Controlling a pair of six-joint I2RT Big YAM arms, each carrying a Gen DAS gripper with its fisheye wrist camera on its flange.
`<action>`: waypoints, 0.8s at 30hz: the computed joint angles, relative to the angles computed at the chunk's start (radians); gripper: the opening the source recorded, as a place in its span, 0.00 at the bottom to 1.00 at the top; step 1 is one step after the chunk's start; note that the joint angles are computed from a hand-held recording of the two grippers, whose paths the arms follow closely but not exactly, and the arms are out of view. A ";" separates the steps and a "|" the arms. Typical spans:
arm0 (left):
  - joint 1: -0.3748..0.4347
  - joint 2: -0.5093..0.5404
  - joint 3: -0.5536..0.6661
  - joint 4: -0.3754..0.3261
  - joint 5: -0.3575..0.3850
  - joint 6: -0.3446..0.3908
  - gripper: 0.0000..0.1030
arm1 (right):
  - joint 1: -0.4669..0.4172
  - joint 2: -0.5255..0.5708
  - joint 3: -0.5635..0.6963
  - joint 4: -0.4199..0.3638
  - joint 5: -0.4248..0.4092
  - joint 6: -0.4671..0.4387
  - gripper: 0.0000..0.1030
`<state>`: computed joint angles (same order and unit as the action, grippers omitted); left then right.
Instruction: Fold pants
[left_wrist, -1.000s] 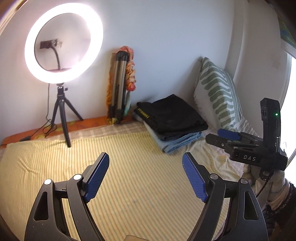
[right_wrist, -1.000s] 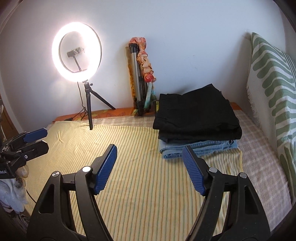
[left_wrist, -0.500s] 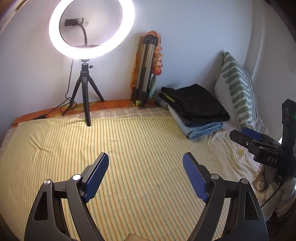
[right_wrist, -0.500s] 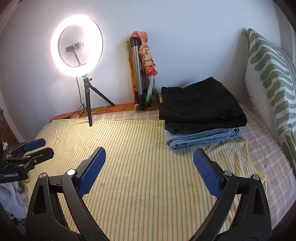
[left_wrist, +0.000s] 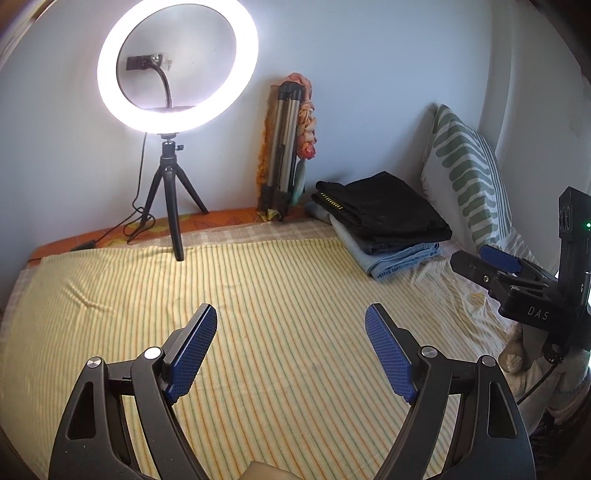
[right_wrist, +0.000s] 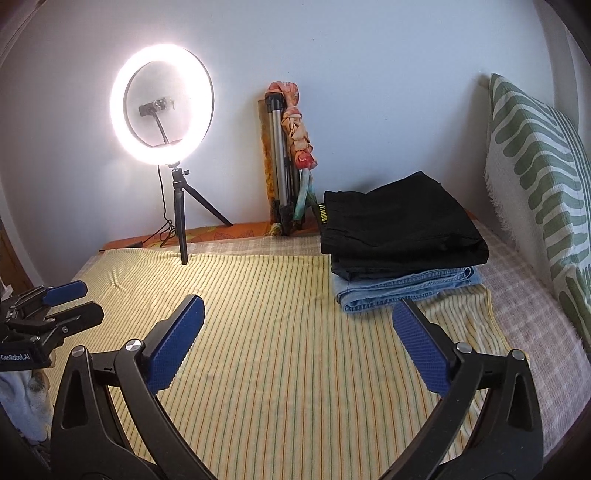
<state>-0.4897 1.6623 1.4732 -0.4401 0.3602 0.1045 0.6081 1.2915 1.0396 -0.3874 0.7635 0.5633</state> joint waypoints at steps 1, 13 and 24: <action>0.000 0.001 0.001 0.001 -0.005 0.002 0.80 | 0.001 0.002 0.002 0.000 0.005 0.000 1.00; 0.001 -0.027 -0.032 0.072 -0.081 -0.017 0.98 | 0.001 -0.003 -0.007 0.015 0.027 0.007 1.00; 0.002 -0.017 -0.018 0.039 -0.095 -0.026 0.98 | 0.004 -0.002 -0.006 0.013 0.038 0.011 1.00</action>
